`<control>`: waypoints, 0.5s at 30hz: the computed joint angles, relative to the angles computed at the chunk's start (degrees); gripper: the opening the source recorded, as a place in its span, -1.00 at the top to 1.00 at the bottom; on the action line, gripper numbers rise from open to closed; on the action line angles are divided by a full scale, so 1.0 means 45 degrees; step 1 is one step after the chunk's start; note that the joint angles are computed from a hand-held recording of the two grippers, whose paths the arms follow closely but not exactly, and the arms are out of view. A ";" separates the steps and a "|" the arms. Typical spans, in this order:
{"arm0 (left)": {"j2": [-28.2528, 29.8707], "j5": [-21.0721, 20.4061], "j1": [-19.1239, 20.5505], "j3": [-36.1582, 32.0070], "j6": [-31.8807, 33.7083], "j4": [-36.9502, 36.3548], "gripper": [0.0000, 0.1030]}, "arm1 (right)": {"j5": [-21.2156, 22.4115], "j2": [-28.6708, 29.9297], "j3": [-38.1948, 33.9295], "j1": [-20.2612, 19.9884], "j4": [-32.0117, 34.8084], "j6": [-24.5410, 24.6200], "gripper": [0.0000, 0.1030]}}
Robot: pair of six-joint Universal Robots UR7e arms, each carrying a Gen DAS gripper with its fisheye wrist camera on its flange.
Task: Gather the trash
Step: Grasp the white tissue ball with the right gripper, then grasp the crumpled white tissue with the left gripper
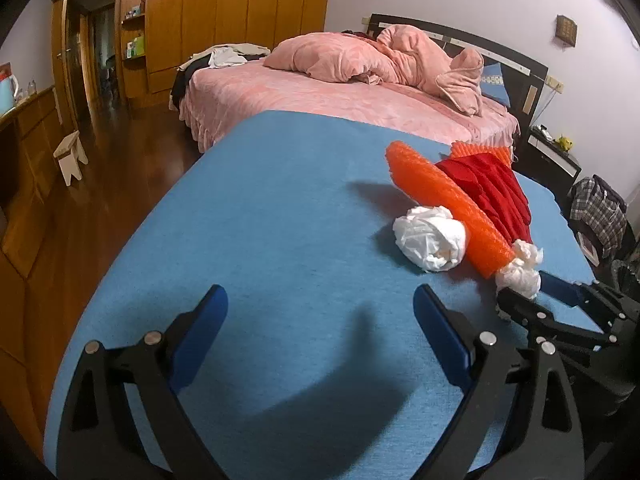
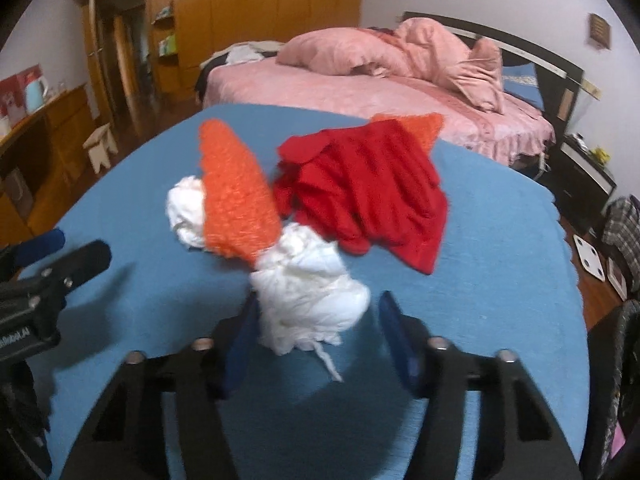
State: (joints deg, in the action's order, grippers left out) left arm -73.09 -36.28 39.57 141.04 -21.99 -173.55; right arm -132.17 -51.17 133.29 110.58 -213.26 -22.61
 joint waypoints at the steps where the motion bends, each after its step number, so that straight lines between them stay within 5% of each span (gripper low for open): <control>1: 0.0004 -0.0008 -0.0002 0.0005 -0.0017 -0.0017 -0.77 | 0.0008 0.0019 0.0003 0.0005 -0.0033 -0.0063 0.10; 6: -0.0030 0.0059 -0.0027 0.0035 0.0054 0.0047 -0.75 | 0.0472 -0.0183 0.0233 -0.0146 -0.0120 0.0115 0.34; 15: 0.0097 0.0086 -0.0140 -0.0154 0.0081 0.0665 -0.61 | 0.0744 -0.0642 0.0577 -0.0298 -0.0700 0.0484 0.42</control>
State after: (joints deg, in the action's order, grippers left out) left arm -72.66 -35.90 38.94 140.34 -21.63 -170.56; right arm -128.83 -54.06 135.88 109.24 -216.41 -20.43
